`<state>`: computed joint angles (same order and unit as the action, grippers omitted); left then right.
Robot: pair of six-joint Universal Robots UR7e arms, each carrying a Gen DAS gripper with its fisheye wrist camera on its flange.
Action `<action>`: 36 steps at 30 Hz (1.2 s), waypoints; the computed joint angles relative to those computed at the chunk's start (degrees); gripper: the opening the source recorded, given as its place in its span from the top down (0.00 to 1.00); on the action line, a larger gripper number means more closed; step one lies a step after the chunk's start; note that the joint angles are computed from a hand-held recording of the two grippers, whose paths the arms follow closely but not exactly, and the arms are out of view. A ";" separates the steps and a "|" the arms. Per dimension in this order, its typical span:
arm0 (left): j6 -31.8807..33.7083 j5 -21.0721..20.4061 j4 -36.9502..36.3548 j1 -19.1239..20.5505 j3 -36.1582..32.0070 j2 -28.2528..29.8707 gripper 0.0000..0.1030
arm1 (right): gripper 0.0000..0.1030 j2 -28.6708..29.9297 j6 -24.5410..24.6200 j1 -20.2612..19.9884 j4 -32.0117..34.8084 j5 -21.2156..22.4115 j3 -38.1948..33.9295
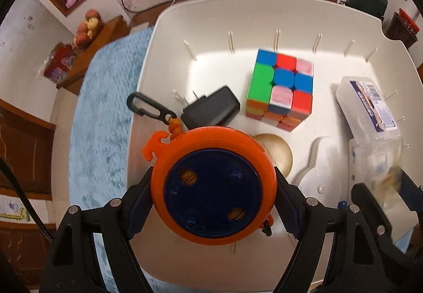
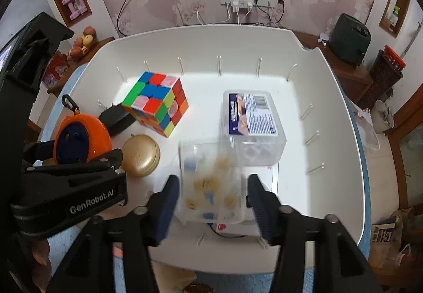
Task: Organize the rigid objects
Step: 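Carry the tape reel and sticker pack into the white tray and open both tools, then grasp the pink oval case with the left tool while the right tool grasps the beige box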
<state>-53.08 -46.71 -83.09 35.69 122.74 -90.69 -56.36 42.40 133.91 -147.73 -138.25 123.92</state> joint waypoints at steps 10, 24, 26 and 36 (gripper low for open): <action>0.86 -0.43 0.28 -3.34 0.13 -4.41 0.08 | 0.33 -1.84 4.84 3.85 3.12 -2.67 0.27; 0.56 -2.21 6.62 -11.48 -2.42 -14.50 0.03 | 0.33 -2.94 15.62 11.84 9.48 -4.83 -1.83; -0.41 -2.81 8.68 -12.93 -2.77 -15.95 0.03 | 0.33 -3.06 17.51 13.05 10.75 -4.72 -2.20; -5.31 -5.33 18.20 -20.15 -3.80 -23.12 0.03 | 0.33 -2.96 26.50 18.72 18.20 -4.83 -3.99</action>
<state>-58.38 -52.04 -64.89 15.53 118.93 -113.81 -59.32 68.90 152.63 -129.54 -143.08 119.93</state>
